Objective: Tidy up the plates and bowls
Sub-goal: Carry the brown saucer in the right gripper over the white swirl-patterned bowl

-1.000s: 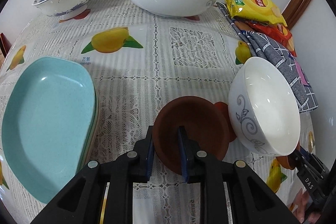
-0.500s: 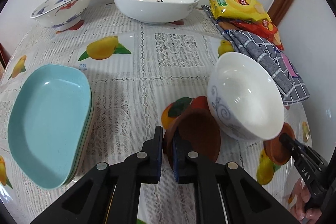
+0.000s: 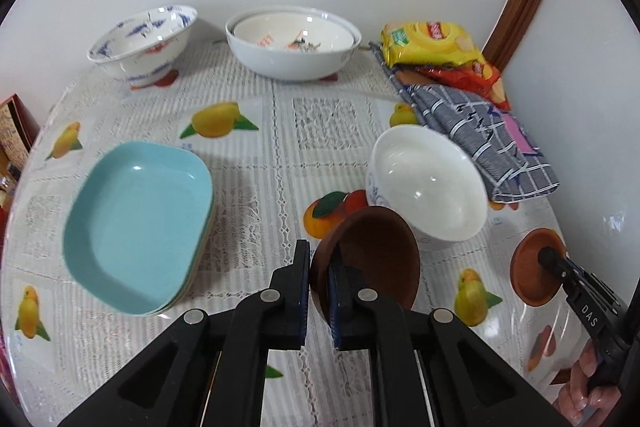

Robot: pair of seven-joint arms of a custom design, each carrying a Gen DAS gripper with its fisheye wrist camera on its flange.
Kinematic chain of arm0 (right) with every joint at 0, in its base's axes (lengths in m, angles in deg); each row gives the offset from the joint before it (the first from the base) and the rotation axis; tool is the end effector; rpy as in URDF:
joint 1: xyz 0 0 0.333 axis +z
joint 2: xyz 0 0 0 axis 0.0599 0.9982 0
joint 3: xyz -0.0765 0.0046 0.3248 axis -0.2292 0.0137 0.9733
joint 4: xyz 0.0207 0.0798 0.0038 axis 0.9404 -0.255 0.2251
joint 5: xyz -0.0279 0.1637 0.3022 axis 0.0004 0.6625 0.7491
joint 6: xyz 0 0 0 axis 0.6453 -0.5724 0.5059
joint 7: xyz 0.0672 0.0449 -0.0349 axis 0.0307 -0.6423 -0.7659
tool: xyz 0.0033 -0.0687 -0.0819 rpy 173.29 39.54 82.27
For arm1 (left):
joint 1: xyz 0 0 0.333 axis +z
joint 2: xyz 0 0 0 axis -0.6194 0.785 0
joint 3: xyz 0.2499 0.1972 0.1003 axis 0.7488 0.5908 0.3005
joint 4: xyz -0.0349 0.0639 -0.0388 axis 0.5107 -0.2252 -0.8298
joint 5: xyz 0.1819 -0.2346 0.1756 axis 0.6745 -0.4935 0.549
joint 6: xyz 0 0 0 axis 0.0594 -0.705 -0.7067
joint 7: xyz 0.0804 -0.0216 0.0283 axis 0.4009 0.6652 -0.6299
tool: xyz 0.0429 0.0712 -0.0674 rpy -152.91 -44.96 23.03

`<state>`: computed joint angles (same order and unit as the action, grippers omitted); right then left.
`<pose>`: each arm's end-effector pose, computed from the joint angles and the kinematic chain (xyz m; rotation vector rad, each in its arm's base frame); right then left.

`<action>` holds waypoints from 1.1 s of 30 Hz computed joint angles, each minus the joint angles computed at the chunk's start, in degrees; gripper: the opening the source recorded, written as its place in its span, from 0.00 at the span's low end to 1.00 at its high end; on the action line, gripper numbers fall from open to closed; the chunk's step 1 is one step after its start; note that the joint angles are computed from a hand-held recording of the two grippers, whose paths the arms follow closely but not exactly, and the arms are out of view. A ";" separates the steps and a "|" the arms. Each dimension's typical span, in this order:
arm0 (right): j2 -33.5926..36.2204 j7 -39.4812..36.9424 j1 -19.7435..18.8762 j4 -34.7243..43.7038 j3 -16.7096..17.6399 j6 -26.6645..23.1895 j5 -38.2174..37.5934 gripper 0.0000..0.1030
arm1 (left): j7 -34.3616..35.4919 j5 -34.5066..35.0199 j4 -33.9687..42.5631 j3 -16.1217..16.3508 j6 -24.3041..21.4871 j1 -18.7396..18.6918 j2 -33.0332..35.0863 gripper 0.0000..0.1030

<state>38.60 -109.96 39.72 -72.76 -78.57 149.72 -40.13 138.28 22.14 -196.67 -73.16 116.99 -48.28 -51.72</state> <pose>0.4582 0.3686 0.2947 -1.5009 2.1114 -0.6302 0.5340 -0.1855 0.3278 -1.7900 2.1550 -0.7848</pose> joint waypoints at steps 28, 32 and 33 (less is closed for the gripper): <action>-5.46 -3.65 1.87 2.68 3.90 -10.53 3.99 0.08 | 2.02 1.28 -7.30 -10.98 6.23 10.93 -9.73 0.08; -4.68 -4.43 1.86 3.62 3.78 -10.00 4.38 0.08 | 1.34 2.30 -7.50 -10.13 6.24 10.30 -10.06 0.08; -4.47 -4.67 1.93 3.86 3.72 -9.93 4.49 0.08 | 1.22 2.48 -7.48 -9.56 6.21 9.80 -10.07 0.08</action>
